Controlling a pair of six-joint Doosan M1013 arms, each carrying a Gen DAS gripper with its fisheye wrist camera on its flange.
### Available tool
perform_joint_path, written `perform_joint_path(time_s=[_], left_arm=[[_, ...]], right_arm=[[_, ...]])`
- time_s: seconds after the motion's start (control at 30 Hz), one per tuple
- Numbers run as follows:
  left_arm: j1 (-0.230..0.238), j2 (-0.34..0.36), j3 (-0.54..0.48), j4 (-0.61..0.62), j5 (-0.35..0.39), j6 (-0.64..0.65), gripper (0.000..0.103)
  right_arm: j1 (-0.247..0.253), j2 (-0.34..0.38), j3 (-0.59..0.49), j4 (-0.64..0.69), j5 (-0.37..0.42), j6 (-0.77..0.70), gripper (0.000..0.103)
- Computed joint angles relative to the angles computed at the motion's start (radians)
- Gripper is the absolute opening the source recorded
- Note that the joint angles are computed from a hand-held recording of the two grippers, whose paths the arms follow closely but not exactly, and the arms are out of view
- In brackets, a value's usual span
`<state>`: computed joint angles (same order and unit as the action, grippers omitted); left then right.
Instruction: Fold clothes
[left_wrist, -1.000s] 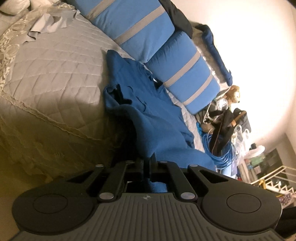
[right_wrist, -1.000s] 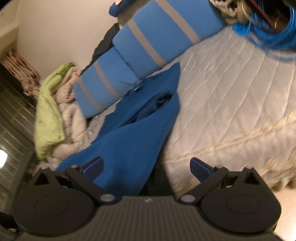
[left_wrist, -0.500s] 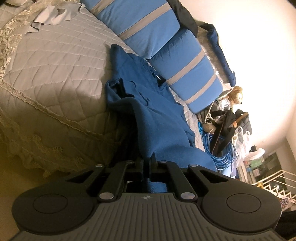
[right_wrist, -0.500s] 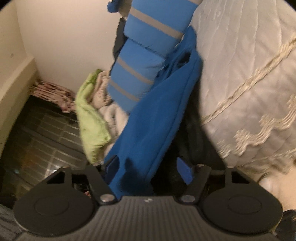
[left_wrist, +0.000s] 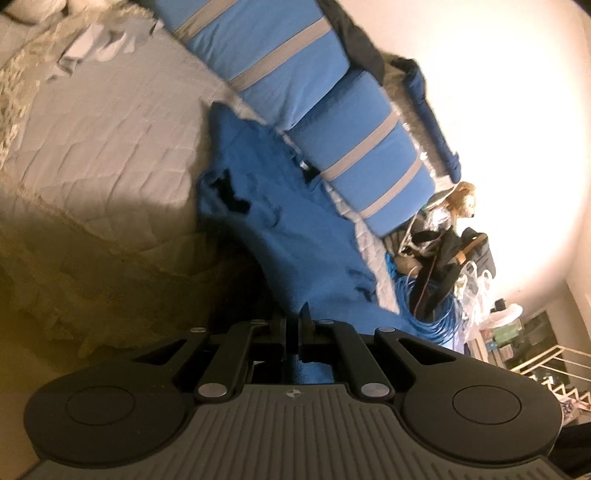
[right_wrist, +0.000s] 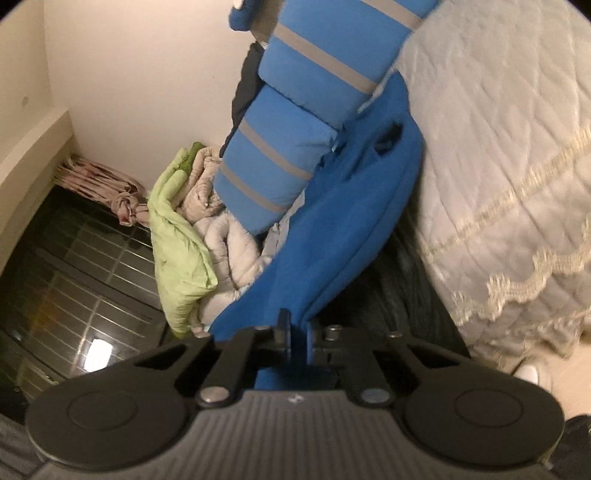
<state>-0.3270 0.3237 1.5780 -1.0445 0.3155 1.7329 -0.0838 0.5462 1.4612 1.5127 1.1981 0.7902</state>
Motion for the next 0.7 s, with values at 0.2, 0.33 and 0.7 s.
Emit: perform_joint_path(time_s=[0.2,0.33,0.7], left_arm=[[-0.030,-0.005,-0.037,0.182,-0.062,-0.174,0.006],[-0.047,-0.002,-0.060,0.412,-0.105,-0.447,0.006],[-0.078,0.001,-0.109,1.039,-0.129,-1.053,0.005]], right_arm=[[0.015,-0.024,-0.054,-0.015,-0.069,0.001,0.007],[0.028,-0.035,-0.082,-0.028,-0.164,0.053,0.007],[0.052,-0.054,-0.142,-0.135,-0.331,0.118,0.006]])
